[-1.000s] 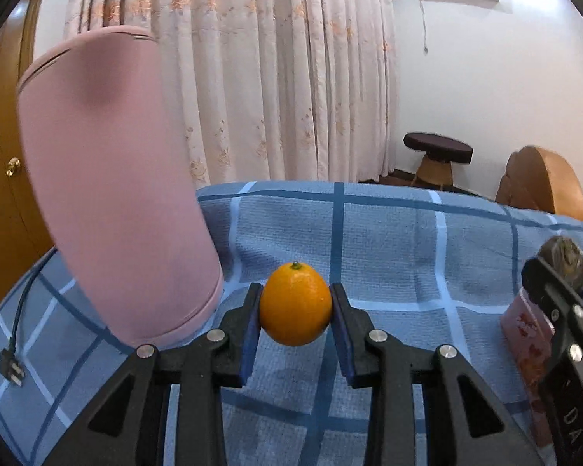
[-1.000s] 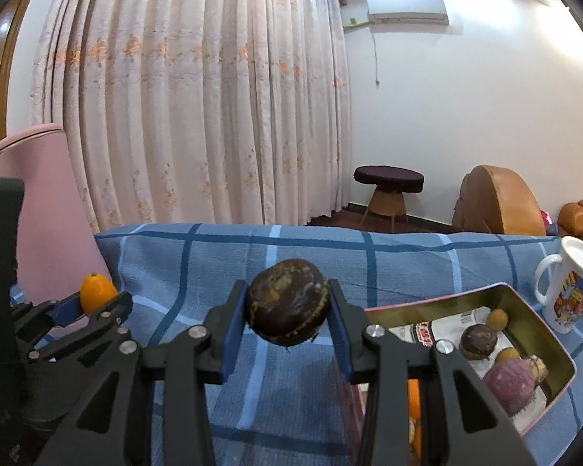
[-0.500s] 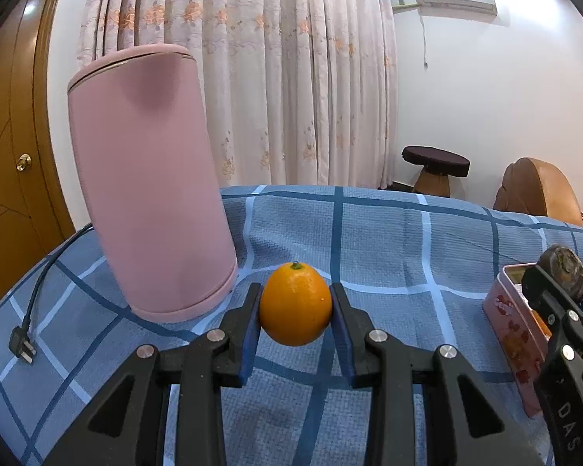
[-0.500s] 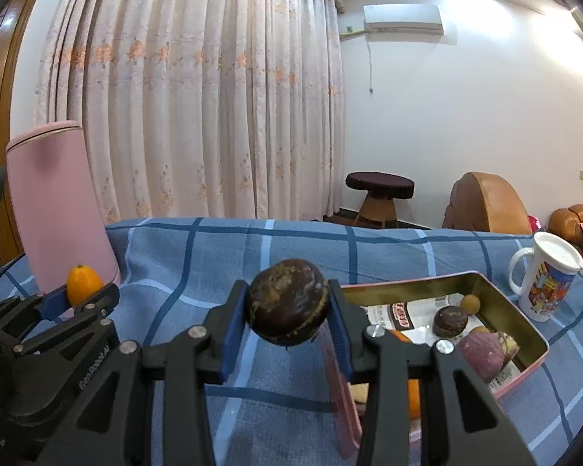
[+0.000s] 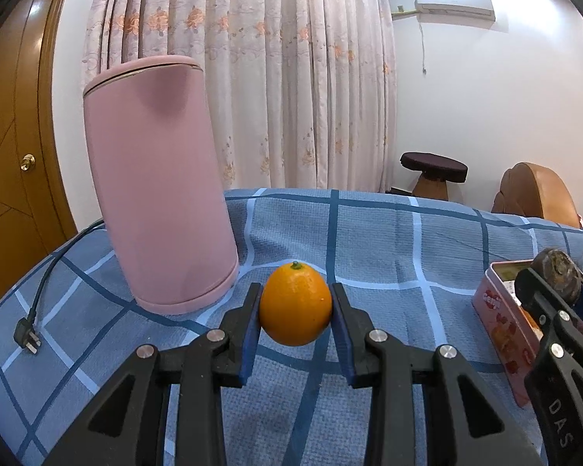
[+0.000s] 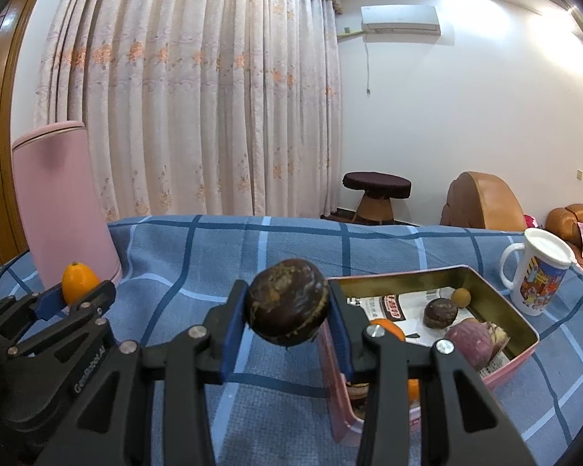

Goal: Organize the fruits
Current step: 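Carry the orange in the left gripper while the right gripper carries the brown fruit over the tin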

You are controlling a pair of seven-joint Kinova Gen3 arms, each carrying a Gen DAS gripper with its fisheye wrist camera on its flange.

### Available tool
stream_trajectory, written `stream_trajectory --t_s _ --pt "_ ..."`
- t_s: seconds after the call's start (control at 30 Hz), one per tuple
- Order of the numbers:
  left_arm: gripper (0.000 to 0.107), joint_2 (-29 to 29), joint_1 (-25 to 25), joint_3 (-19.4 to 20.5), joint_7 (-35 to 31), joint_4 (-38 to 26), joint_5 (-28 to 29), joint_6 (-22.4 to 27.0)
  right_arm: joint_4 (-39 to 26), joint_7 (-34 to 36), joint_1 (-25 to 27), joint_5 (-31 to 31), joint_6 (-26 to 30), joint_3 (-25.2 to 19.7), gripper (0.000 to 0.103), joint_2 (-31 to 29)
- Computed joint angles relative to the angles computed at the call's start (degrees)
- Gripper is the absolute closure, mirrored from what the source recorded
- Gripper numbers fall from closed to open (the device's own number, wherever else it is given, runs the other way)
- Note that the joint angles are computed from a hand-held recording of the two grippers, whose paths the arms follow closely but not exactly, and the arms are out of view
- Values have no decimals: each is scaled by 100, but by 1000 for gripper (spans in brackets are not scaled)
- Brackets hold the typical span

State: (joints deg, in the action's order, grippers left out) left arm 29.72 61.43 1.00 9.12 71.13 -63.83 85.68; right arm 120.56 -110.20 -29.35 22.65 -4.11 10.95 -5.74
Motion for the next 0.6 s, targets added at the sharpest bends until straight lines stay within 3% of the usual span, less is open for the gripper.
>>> stream_trajectory --t_s 0.6 --pt "72 121 161 -25 60 -190 6 211 60 11 -92 -9 -4 97 60 -56"
